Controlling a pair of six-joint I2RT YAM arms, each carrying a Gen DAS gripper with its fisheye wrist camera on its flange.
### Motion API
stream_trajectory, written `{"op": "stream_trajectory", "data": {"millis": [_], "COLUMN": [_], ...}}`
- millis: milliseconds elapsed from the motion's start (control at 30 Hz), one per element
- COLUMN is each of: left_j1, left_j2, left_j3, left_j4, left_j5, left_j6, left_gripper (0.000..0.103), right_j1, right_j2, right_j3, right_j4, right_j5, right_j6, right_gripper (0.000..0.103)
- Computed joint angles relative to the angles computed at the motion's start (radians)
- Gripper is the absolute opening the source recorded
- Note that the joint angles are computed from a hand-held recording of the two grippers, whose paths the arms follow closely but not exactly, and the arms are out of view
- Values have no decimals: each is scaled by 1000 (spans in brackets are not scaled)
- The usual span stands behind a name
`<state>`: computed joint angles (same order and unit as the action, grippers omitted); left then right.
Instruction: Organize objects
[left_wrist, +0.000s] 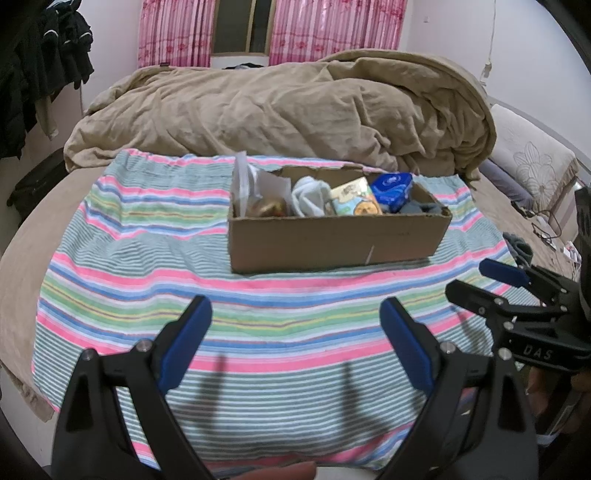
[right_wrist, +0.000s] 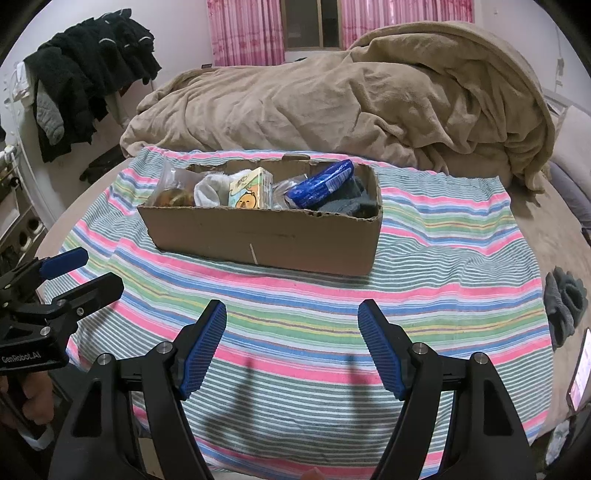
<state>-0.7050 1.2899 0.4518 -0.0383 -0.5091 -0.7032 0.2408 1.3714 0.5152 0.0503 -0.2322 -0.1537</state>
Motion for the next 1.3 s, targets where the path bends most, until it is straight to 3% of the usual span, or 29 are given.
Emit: {"op": "stream_trajectory", "data": {"millis": [1300], "left_j1": [2], "left_j2": [-38], "left_j3": [-17], "left_j4": [-1], "left_j5": [4], "left_j6": [4], "left_gripper": [94], "right_j1": [-3], "right_j2": [-4], "right_j3": [2], "right_j4": [0], "right_j5": [1], "right_j6": [5], "right_gripper": [77]}}
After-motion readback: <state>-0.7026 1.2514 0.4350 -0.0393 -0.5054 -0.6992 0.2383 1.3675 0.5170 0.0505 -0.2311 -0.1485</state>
